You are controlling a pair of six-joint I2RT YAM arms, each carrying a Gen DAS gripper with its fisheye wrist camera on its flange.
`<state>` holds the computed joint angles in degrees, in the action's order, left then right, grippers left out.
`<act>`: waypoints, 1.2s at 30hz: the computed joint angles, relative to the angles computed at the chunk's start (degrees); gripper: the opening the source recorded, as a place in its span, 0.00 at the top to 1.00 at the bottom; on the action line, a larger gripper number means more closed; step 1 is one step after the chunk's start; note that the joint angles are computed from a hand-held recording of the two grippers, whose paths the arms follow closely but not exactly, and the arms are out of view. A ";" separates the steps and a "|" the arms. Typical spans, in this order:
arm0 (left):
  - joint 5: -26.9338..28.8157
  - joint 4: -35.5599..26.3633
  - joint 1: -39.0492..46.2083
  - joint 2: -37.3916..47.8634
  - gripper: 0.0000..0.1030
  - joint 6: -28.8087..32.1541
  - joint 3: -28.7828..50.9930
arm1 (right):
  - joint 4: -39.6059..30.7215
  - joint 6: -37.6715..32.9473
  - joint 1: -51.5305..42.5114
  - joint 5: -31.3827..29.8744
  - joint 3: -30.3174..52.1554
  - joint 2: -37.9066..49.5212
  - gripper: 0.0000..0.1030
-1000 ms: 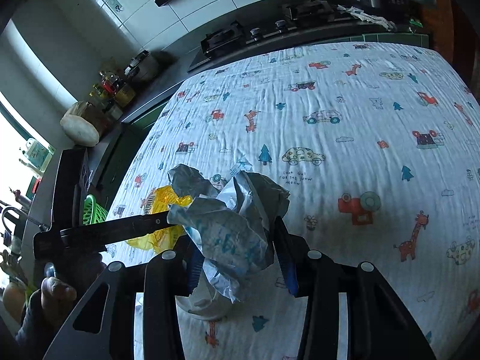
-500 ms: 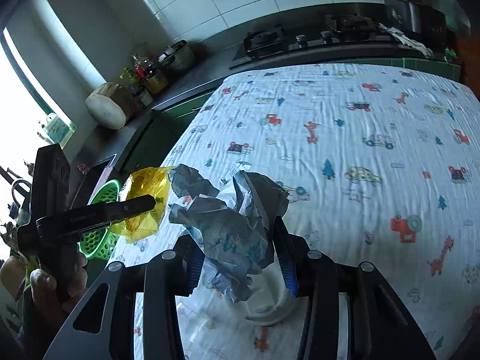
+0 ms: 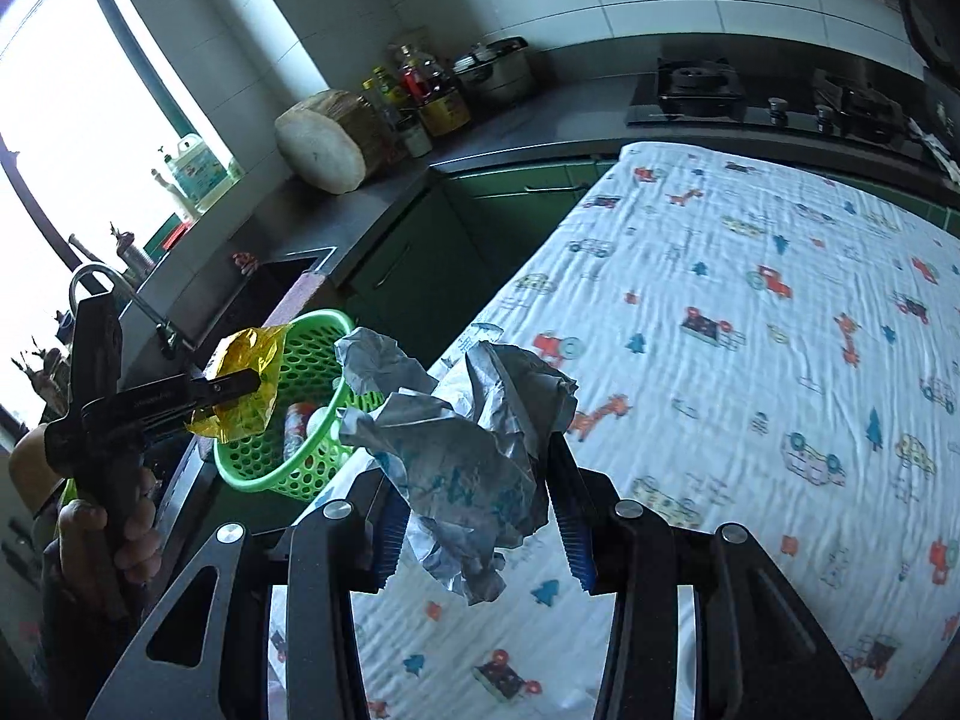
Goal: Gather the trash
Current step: 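Drop the wrapper into the basket with the left tool while the right tool drops the foil in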
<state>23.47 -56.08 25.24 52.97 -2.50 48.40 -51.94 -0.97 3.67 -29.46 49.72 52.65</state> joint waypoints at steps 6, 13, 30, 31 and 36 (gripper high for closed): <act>1.68 0.45 16.57 7.80 0.64 12.28 0.01 | 7.79 9.60 16.46 7.27 2.15 5.72 0.59; 3.52 2.34 26.86 15.45 0.48 18.73 -0.82 | 14.64 15.37 29.18 12.47 7.50 16.50 0.59; 9.43 -2.31 43.36 22.00 0.22 30.29 3.31 | 21.16 21.61 44.98 17.43 29.24 46.97 0.59; 9.82 -2.81 44.02 22.12 0.22 30.96 3.67 | 21.22 22.00 45.43 17.82 30.52 48.55 0.59; 10.90 -4.76 46.82 22.75 0.21 34.03 5.10 | 21.14 23.68 46.31 17.94 35.27 53.97 0.51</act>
